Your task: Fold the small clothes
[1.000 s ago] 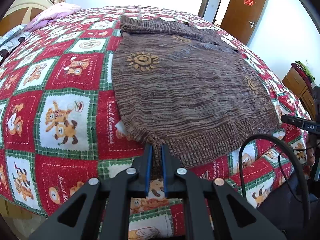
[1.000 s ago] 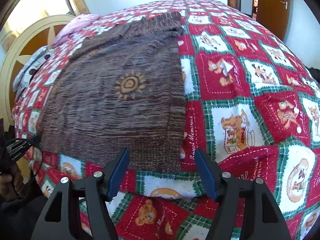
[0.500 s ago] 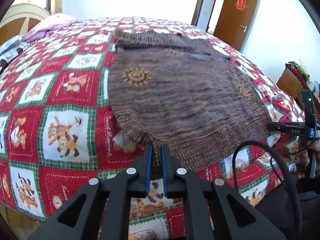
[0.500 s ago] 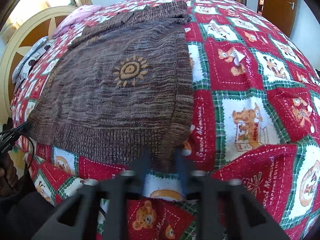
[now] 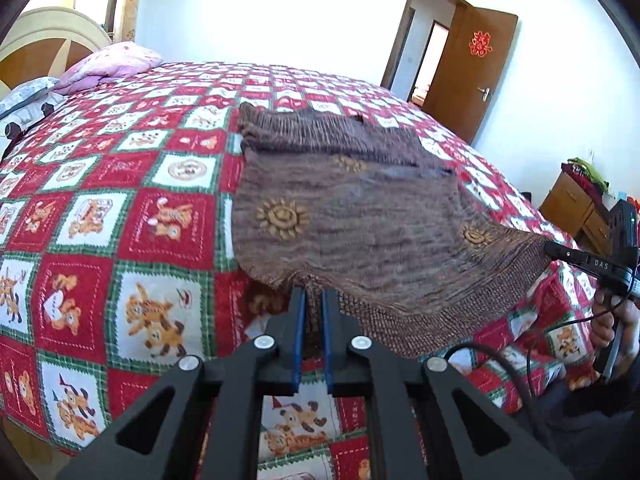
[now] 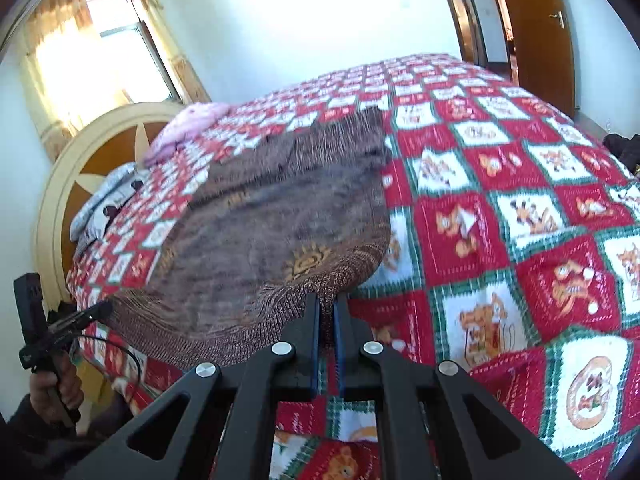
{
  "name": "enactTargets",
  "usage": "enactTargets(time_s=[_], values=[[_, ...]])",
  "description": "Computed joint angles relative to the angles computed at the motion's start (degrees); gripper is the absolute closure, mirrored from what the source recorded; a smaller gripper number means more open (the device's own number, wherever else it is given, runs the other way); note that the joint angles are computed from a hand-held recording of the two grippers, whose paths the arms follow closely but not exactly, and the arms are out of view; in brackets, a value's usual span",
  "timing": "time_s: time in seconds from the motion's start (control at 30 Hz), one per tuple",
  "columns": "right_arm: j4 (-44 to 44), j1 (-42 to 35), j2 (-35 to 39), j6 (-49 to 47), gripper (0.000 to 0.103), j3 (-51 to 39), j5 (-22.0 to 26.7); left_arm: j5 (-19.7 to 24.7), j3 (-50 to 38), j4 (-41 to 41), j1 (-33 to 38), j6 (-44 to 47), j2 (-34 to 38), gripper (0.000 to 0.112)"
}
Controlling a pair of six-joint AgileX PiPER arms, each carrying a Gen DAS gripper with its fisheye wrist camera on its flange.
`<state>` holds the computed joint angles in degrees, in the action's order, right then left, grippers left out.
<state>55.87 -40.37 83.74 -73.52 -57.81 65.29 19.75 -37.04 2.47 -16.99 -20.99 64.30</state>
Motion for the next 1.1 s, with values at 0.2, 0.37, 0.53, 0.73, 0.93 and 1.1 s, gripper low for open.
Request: enactTargets(time_s=[0.2,0.37,0.53,0.73,0.93,1.1], values=[[3.08,1.8,-0.85,3.22,0.098,-3.65,0.01,0.0,-3.02,-12.05,4.49,12.79,0.46,0.104],[5.83,2.92,0.31,6.25,0.098,-8.95,-0.52,1.08,-6.48,-26.28,9.15,26.8,1.59,0.104],[7.05,3.79,3.01,10.48,0.098,-15.83,-1.13,1.36,-9.12,-35.61,11.62,37.08,2.92,0.104],[7.56,5.58,5.36,12.39,0.098,-21.0,-2.67,1.09,-13.59,-39.16,11.91,40.6,6.2,0.104],[5.53,10.36,11.6,17.26,0.098,-29.62,-5.44,1.55,-19.32,-43.43,13.8,43.83,11.61,0.104],[2.25,15.39,17.78,22.73,0.098,-39.49,-7.71,4.85,-27.57,-47.98,17.24,46.53,18.61,0.104]])
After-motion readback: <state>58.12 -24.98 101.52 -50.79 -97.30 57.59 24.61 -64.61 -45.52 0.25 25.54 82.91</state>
